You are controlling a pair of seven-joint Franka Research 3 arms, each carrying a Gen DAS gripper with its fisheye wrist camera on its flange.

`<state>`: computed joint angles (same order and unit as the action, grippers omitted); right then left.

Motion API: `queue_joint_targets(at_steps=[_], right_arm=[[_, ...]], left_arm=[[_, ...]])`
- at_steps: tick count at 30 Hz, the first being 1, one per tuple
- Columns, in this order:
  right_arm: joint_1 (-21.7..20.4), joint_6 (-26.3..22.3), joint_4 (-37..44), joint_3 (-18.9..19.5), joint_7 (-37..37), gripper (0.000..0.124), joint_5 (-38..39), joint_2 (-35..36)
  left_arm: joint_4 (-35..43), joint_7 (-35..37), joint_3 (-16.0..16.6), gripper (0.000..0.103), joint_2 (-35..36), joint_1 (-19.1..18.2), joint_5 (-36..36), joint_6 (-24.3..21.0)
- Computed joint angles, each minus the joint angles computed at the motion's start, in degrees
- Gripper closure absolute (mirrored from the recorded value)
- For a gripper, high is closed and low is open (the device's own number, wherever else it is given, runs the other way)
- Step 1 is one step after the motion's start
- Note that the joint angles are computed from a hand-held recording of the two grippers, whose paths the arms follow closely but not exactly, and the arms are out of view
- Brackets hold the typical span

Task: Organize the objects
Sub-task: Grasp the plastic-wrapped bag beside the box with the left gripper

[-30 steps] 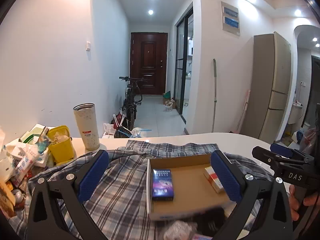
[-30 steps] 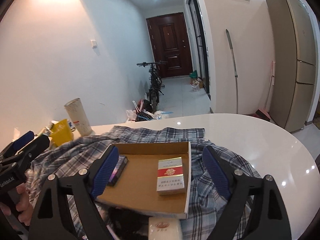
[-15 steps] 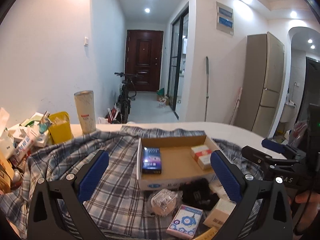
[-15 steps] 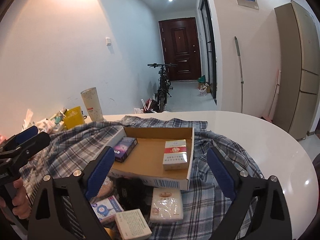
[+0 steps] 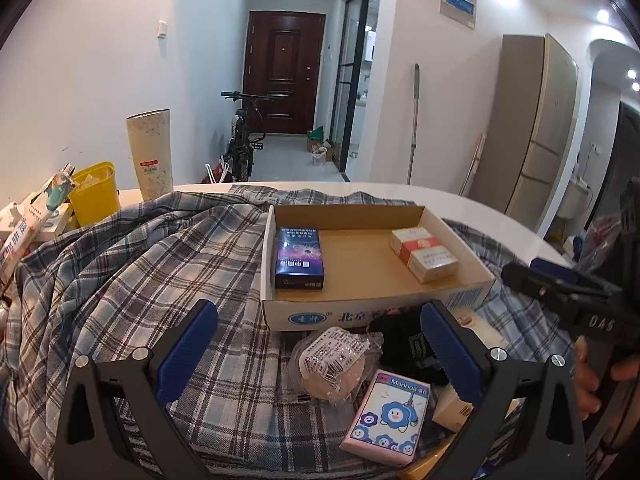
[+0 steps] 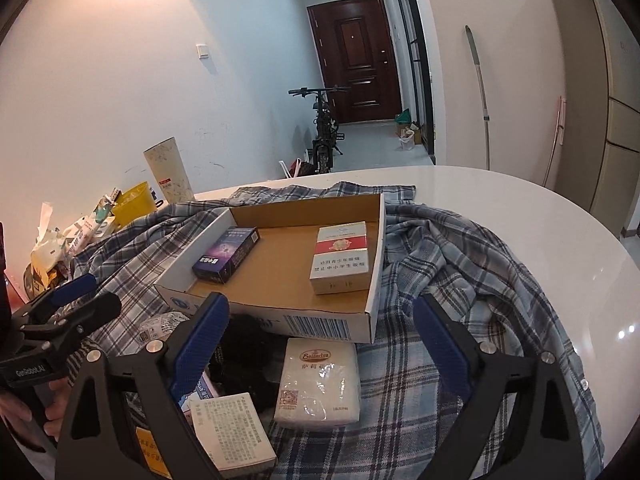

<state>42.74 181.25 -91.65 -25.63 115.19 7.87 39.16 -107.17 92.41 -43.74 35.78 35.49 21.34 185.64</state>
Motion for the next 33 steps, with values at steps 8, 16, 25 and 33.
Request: queue_joint_targets(at_steps=[8,16,25,33], right_arm=[[-0.2,-0.7,0.5,0.3,-0.2,0.031,-0.7,0.2],[0.4,-1.4,0.5,-0.5,0.7,0.031,-1.3,0.3],[1.6,-2.3,0.6,-2.6,3.3,0.031,-3.2,0.7],[-1.7,-5.9,2.6,1.1,4.1,0.036,-6.6,0.9]], left_arm=[[5.3,5.1,0.8,0.000,3.0,-3.0,-3.1,-11.6],[10.9,7.7,4.3,0.031,4.9,-7.2,-9.8,-20.6],[7.5,15.7,1.9,0.057,3.4,-5.1,-17.8,-15.8],[-5.3,21.9,-4.5,0.058,0.8,1.1,-14.3,12.8]])
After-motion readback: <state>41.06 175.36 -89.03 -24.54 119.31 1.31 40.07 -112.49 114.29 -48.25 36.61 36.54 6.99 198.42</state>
